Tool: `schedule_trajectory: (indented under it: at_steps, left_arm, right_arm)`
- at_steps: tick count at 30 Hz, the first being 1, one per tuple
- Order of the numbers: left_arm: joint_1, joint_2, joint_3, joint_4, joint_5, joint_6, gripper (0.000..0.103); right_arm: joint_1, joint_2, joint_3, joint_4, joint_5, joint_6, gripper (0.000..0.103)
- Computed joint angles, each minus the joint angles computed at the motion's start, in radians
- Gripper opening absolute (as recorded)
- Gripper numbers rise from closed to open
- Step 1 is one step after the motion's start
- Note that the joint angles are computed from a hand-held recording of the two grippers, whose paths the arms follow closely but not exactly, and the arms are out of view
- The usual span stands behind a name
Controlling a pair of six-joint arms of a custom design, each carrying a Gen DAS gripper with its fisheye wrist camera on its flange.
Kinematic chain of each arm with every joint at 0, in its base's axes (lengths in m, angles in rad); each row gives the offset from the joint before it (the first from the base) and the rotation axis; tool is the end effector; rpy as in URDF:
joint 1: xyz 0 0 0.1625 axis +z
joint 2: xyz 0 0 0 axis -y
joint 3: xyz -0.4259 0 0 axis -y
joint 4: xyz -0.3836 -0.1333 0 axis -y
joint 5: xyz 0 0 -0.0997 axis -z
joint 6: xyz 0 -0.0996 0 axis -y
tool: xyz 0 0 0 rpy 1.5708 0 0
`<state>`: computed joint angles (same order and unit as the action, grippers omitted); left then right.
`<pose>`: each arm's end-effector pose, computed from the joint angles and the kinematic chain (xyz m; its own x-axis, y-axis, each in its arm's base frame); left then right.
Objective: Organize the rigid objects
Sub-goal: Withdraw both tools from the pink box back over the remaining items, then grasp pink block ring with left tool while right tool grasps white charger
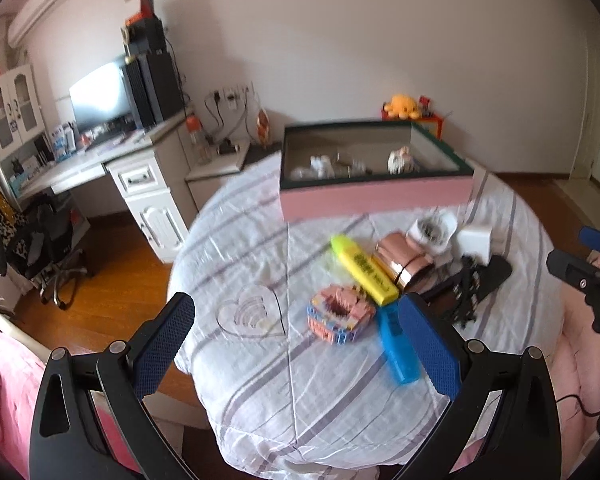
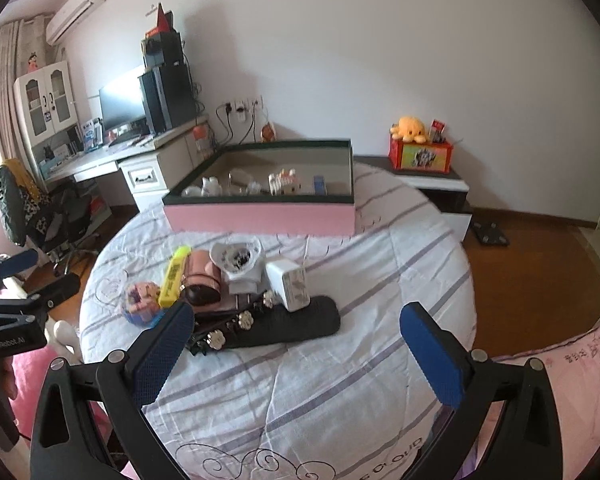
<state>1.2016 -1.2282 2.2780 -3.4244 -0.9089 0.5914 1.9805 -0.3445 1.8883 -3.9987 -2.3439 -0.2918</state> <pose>0.0155 -0.4990 0.2482 -0.6037 0.2545 -0.7555 0.7071 0.6087 -0.3599 0.2694 -0.4604 -0.0452 -0.7621 0.0341 0.6465 -0.4926 0.6174 -0.6133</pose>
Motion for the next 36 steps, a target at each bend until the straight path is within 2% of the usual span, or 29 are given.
schedule_trajectory:
  at_steps: [11, 15, 20, 22, 24, 26, 27, 29, 30, 34, 36]
  left_arm:
    - [0.083, 0.11, -0.101, 0.127, -0.003, -0.028, 0.103]
    - [0.112, 0.149, -0.143, 0.18, -0.028, -0.034, 0.103]
    - [0.139, 0.187, -0.192, 0.203, -0.053, -0.042, 0.103]
    - [0.145, 0.199, -0.197, 0.167, -0.066, -0.032, 0.102]
    - [0.149, 0.211, -0.193, 0.119, -0.082, 0.019, 0.096]
    - [0.16, 0.195, -0.19, 0.142, -0.132, 0.025, 0.078]
    - [0.161, 0.187, -0.189, 0.155, -0.141, 0.022, 0.075]
    - [0.16, 0.177, -0.184, 0.152, -0.138, 0.028, 0.056]
    - [0.162, 0.168, -0.186, 0.163, -0.14, 0.022, 0.053]
    - [0.175, 0.157, -0.199, 0.198, -0.154, 0.006, 0.053]
    - [0.177, 0.159, -0.198, 0.189, -0.157, 0.016, 0.054]
  right_arm:
    - [-0.075, 0.009, -0.03, 0.128, 0.058, 0.057, 0.103]
    - [-0.089, 0.016, -0.043, 0.159, 0.068, 0.061, 0.103]
    - [-0.106, 0.02, -0.061, 0.185, 0.082, 0.068, 0.103]
    - [-0.112, 0.02, -0.066, 0.191, 0.09, 0.07, 0.103]
    - [-0.114, 0.02, -0.073, 0.192, 0.094, 0.069, 0.103]
    - [-0.116, 0.021, -0.082, 0.199, 0.099, 0.064, 0.103]
    - [-0.117, 0.022, -0.088, 0.203, 0.102, 0.061, 0.103]
    - [-0.121, 0.025, -0.103, 0.21, 0.106, 0.047, 0.103]
    - [-0.125, 0.025, -0.112, 0.216, 0.11, 0.037, 0.103]
    - [-0.14, 0.026, -0.139, 0.23, 0.138, 0.005, 0.099]
    - [-0.15, 0.022, -0.153, 0.277, 0.143, 0.009, 0.079]
